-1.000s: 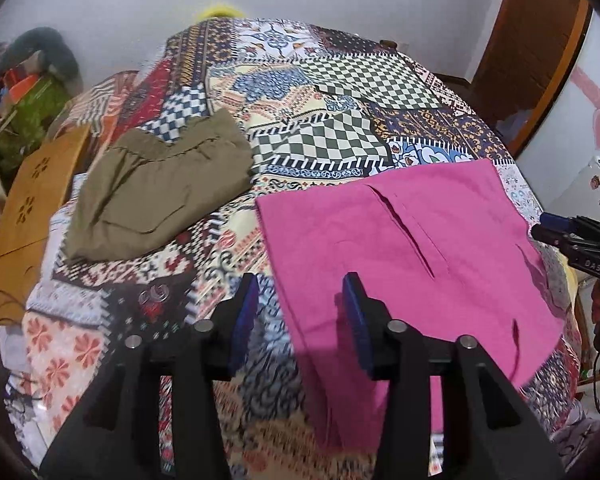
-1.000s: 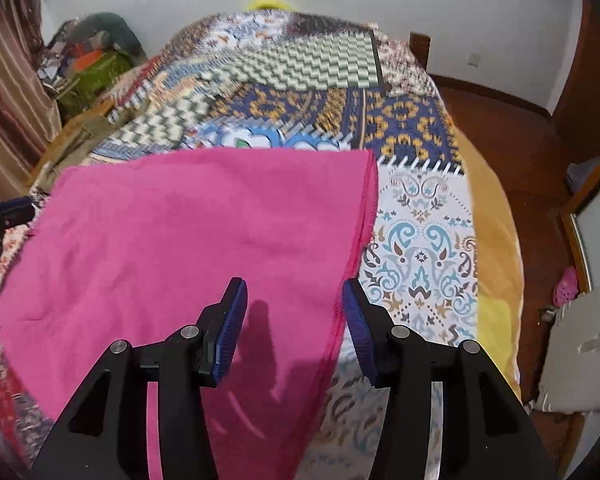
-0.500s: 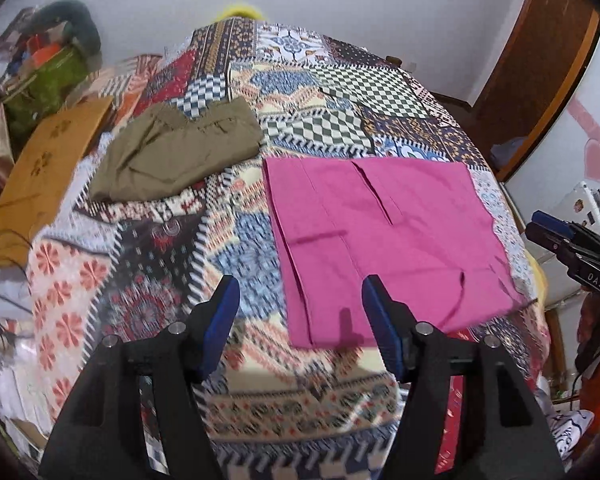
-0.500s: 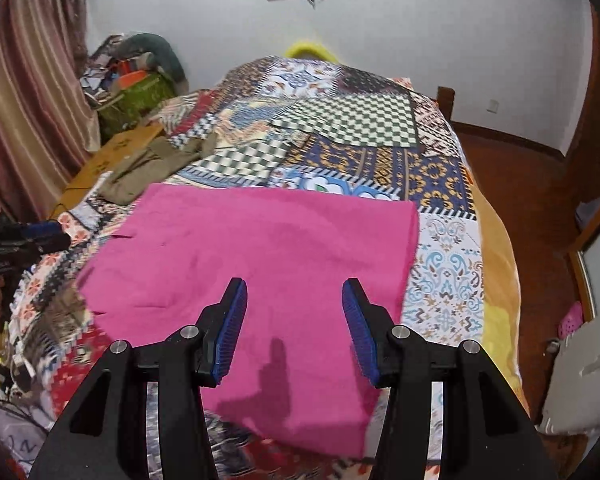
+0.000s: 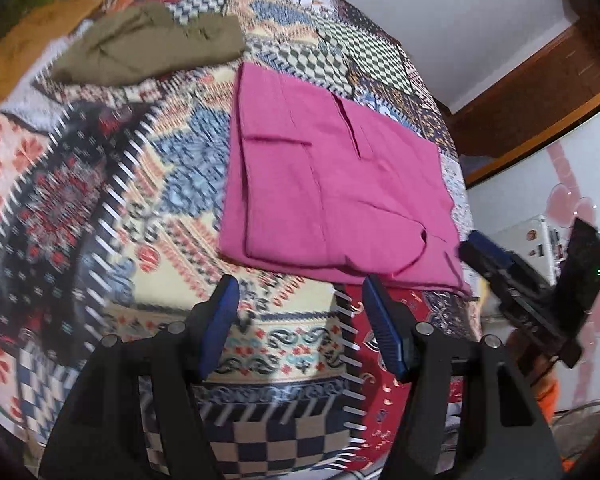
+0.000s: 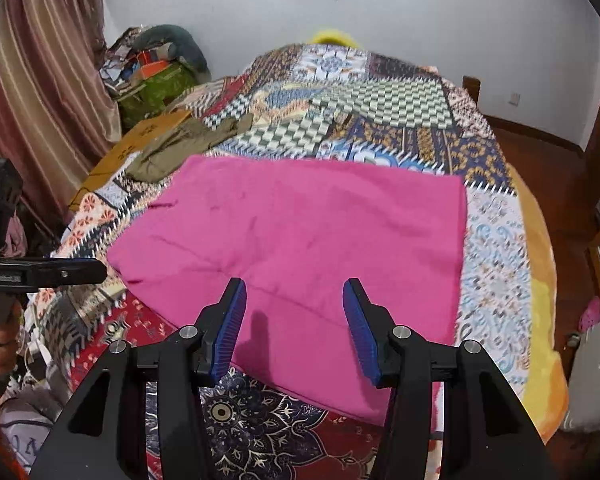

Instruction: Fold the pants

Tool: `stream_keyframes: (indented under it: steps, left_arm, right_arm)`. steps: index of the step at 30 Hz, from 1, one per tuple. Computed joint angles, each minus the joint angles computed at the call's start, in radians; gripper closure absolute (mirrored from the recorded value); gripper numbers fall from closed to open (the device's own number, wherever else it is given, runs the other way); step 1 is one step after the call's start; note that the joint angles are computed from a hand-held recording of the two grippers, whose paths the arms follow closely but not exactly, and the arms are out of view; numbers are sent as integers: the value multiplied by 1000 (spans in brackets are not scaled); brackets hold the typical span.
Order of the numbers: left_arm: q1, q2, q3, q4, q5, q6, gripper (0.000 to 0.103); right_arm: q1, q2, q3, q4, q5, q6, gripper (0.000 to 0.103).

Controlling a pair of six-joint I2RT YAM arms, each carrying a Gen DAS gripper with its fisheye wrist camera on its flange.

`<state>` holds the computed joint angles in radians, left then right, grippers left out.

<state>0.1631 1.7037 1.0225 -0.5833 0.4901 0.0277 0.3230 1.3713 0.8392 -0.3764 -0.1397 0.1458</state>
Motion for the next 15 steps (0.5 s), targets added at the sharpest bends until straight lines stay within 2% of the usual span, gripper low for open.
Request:
stream_keyframes:
  steps: [3,5,9,15]
  left_arm:
    - [-8,8,-1,16,9,-19,39]
    - [-4,27,11,17,44,-37,35]
    - [13,86,46,30,133,-88,35]
    - [-2,156,109,50,155,-149,35]
  right_arm:
    - [14,28,-8,5,9,-4,56]
    - [25,44,-14,8,12,-6,56]
    - [20,43,-35,31,-9,-2,56]
    - [-2,51,-42,43,-49,0,56]
